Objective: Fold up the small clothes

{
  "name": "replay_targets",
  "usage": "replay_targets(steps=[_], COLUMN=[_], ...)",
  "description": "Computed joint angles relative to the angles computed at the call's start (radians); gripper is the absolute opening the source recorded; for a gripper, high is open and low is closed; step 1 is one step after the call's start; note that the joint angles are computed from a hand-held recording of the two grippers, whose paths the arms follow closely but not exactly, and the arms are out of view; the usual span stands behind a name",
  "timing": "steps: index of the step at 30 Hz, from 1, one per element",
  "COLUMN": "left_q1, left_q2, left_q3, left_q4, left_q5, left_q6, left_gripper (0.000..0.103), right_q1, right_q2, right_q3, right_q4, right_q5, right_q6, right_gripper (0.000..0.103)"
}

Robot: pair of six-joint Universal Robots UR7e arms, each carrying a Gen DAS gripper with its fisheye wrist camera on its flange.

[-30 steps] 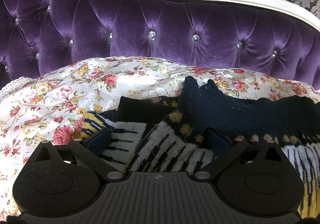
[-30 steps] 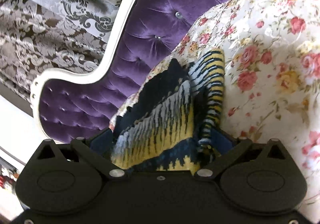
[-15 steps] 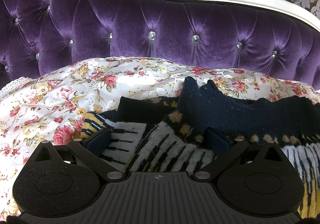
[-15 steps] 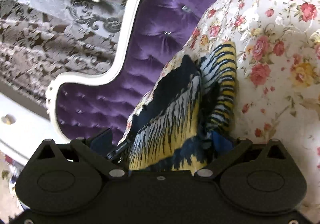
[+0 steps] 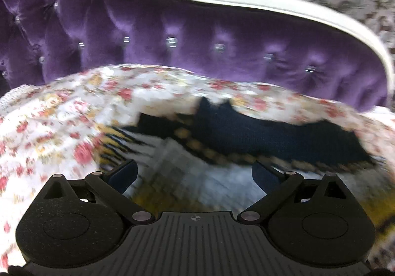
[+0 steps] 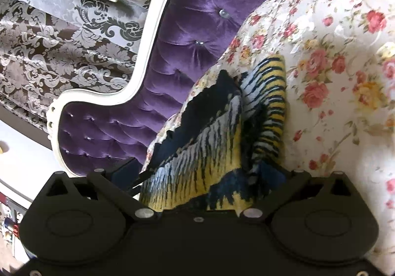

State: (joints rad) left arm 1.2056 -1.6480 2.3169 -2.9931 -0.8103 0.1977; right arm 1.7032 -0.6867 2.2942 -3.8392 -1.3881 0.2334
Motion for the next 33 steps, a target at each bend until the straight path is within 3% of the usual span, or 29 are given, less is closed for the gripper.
replay_targets(steps=[4,9,14,19,22,24,27,28,30,33], left_q1=[-0.059,-0.087,-0.115,-0.104,-0.107,-0.110,-0.112,-0.112,-0.111,-0.110], left_q2=[-0.072,-0.058,0.016,0.027,0.028,0.024,0.025,0.025,0.027,0.028], left_q3=[0.059,0.114,0.166,0.165,0.170,0.175,0.181,0.182,0.182,0.181], left_q4=[0.132,0.159,0.043,0.027,0.014,0.011,-0.004,-0.009,-0.014,-0.012], left_q5=[-0.033,-0.052,0.041,0.030,0.036,0.041,0.042,0.041,0.039,0.038], left_q6=[-0.061,-0.075,0.013,0.018,0.021,0.021,0.024,0.025,0.028,0.027], left_gripper=[0.100,0.100,0.103,0.103,0.103,0.103,0.103,0.103,0.103,0.103], right_q1=[0.007,0.005,0.000,-0.002,-0.032,-0.053,-0.095,-0.101,-0.079,-0.003], right_q2=[-0.021,-0.019,0.012,0.050,0.067,0.061,0.053,0.055,0.032,-0.015], right_q3=[0.013,0.010,-0.018,-0.051,-0.036,-0.020,0.001,0.003,0.008,0.006], right_q4=[-0.011,-0.005,-0.015,-0.050,-0.130,-0.169,-0.219,-0.240,-0.224,-0.140], right_q5=[-0.059,-0.087,-0.058,-0.037,0.045,0.118,0.285,0.303,0.214,-0.058], right_q6=[0.001,-0.010,-0.060,-0.092,-0.067,-0.051,-0.073,-0.059,-0.041,-0.083], right_gripper=[0.103,0.103,0.103,0.103,0.103,0.097,0.098,0.098,0.099,0.099])
